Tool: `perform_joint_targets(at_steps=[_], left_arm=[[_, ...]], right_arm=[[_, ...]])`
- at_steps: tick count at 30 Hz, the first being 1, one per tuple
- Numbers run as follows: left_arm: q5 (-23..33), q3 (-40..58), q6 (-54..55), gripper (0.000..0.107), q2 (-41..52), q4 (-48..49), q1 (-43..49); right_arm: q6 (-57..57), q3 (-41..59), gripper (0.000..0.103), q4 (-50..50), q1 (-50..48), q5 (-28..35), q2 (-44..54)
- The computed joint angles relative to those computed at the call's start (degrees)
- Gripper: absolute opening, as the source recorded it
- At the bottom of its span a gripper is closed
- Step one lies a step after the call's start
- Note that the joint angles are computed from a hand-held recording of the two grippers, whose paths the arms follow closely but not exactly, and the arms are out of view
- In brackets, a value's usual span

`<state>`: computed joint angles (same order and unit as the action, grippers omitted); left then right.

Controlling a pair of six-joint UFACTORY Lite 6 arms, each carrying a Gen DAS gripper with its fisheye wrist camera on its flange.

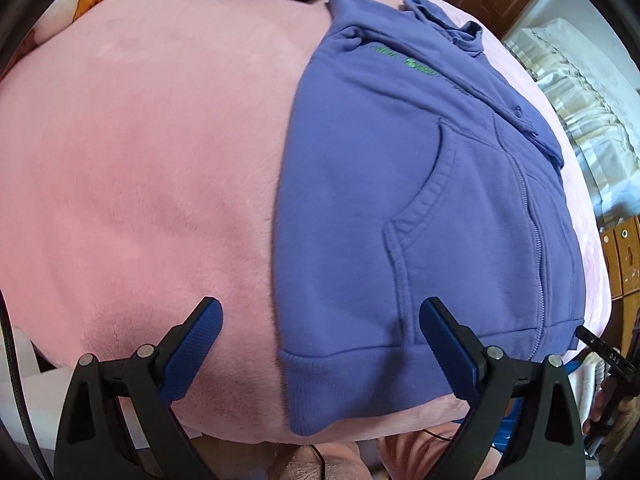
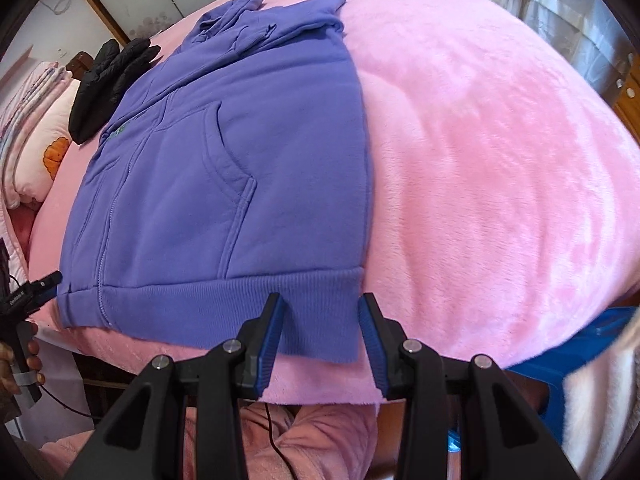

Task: Fold large clothes
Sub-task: 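Grasp the ribbed hem with both grippers, then lift the hem with both grippers and fold it toward the hood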

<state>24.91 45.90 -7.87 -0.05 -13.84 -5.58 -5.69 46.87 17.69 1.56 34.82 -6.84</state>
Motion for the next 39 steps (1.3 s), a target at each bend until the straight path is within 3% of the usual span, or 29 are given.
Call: perform_joint_targets(at_steps=[7,14,21,22,23,24,25,27,33,39], left_arm=[[-0.7,-3.8,16.3,0.097,-0.7,-15.9,2.2],[-0.5,-3.5,16.3,0.096,2.4,-15.4,-0.9],[0.8,1.2,7.7,0.099,8.6,-9.1,-3.4],[1.2,1.5,6.0,0.088,8.4,-7.7,-3.9],[1.7,1.8,6.2,0.079,8.2,-7.7,-4.2],[3.2,2.7,8.8,0.053,8.1,-9.8,-4.5],[5.1,4.5,9.1,0.028,8.8,-9.9,-4.5],[9.6,8.4,4.2,0.013,10.1,-5.3,-5.2],[20.6,16.7,1.8,0.01,9.7,-4.2,-4.4],[32.3,31.6,-0.2,0.009,9.8,-7.4,-1.8]], right_arm=[[-7.7,0.0,0.039,7.0,-3.3,-0.1,3.5],[-14.1,-0.8,0.039,11.1,-6.6,1.2,4.7],[-16.5,-0.9,0.041,14.8,-7.4,0.5,6.8],[-16.6,-0.9,0.038,15.1,-7.4,0.6,6.7],[-18.3,-0.7,0.023,16.6,-8.0,1.6,6.9],[-19.5,-0.3,0.009,17.8,-8.5,2.8,7.1],[-18.4,1.2,0.009,16.9,-8.9,5.1,7.0],[-16.8,2.1,0.008,15.4,-8.6,5.9,7.0],[-8.8,10.1,0.007,9.6,-8.0,13.9,2.6],[-1.1,29.8,0.007,4.4,-4.0,23.0,5.1]])
